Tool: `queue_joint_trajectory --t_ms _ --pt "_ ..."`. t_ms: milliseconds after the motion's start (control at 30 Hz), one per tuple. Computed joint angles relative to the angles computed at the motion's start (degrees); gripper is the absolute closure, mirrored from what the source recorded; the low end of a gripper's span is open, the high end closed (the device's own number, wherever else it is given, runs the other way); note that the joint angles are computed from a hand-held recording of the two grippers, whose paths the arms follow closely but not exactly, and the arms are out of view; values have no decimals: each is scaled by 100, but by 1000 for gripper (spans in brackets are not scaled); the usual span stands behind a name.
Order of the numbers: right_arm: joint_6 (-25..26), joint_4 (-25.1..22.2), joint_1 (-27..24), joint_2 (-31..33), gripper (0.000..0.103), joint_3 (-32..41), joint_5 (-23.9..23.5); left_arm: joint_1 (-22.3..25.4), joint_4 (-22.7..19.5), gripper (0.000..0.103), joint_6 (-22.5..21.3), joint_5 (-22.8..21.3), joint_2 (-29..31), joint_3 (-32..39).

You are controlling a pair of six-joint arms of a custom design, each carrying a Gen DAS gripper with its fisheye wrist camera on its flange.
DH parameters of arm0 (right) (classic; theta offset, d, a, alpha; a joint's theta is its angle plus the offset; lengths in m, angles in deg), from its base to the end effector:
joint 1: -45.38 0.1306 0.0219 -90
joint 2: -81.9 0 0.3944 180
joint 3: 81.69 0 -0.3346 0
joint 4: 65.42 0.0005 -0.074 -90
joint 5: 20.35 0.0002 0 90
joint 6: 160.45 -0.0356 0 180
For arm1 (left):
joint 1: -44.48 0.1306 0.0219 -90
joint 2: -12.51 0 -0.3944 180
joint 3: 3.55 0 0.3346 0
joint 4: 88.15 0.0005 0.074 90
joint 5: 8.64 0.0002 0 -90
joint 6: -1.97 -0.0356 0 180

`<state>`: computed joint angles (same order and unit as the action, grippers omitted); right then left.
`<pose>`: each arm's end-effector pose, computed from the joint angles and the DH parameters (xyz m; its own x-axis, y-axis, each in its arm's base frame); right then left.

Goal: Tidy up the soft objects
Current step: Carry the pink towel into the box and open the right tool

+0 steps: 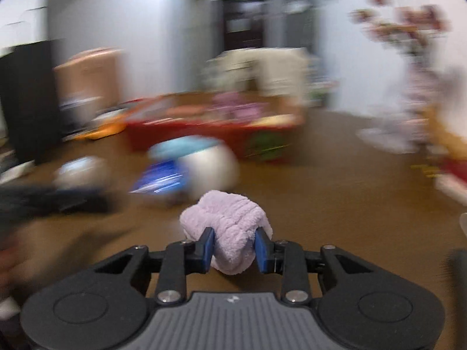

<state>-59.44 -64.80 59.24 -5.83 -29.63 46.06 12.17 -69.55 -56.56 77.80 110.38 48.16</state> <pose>0.3609 0.1032 0.2406 -0.5082 -0.3057 -0.8051 -0.6276 0.7717 0.1032 0.3429 -0.2149 0.2291 -0.5877 -0.2448 -0.7711 0.2112 0.8737 -0.4383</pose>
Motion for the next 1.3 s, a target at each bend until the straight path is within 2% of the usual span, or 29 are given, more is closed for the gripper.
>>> queue_joint_trajectory --t_ms 67,133,167,200,300,333,367,400,433,467,500,533,567,600,700,767,833,867,900,967,1033,1067,1133,1167,1233,1300 --pt "3 268 261 102 70 -162 -382 40 -1 27 144 130 -32 -116" --pt "-23 325 560 206 65 -181 -236 34 -61 32 252 -3 -78 -237" --pt "-42 475 638 260 64 -215 -117 40 -83 41 242 -85 -113 -292" --pt "-81 467 647 317 64 -177 -88 66 -79 48 296 -120 -155 -352" --pt "-462 337 448 305 59 -84 -313 169 -129 50 628 -147 -281 -491" --pt "-597 272 322 323 48 -68 -510 177 -87 50 655 -182 -314 -544" --pt "-821 330 196 338 42 -75 -764 183 -84 49 662 -185 -326 -570" --pt "-1078 489 34 356 38 -119 -1105 184 -149 49 697 -178 -324 -566" --pt "-1435 699 -71 432 38 -158 -1393 176 -175 49 723 -160 -302 -562" --pt "-1737 778 -130 501 38 -144 -1552 187 -199 49 759 -113 -272 -555" --pt "-2015 844 -88 521 41 -150 -1410 204 -184 50 850 -53 -229 -554" --pt "-2069 862 -19 564 52 -156 -1301 218 -44 52 914 5 -196 -597" --pt "-1949 761 61 585 62 -113 -1201 254 41 67 945 129 -173 -610" --pt "-1932 761 116 605 73 -110 -1071 269 74 72 954 183 -164 -604" --pt "-2183 1011 121 636 77 -42 -1103 307 62 80 884 149 -307 -540" --pt "-2195 1163 111 616 77 131 -1214 439 164 80 803 242 -477 -440" --pt "-2221 1184 172 670 77 555 -1120 626 49 80 539 272 -558 -130" --pt "-2078 1046 169 767 77 859 -1177 739 -66 80 417 308 -547 82" --pt "-1977 796 227 874 77 1282 -1023 898 -255 79 311 399 -478 382" --pt "-1849 437 234 1289 77 2151 -1010 1193 -747 79 234 516 -209 1078" --pt "-1636 -114 281 1746 77 3097 -993 1481 -1321 79 210 557 167 1847" --pt "-1534 -420 340 1999 77 3603 -837 1618 -1585 79 196 612 376 2220" --pt "-1273 -1264 447 2639 77 4808 -761 1861 -2146 79 178 569 787 2924" --pt "-1014 -1838 487 2988 77 5464 -817 1961 -2376 79 80 503 992 3224" --pt "-726 -2952 633 3768 77 6893 -631 2105 -2959 77 -64 219 1419 3854" --pt "-548 -3915 768 4632 78 8333 -451 2171 -3481 60 -272 -243 1788 4360"
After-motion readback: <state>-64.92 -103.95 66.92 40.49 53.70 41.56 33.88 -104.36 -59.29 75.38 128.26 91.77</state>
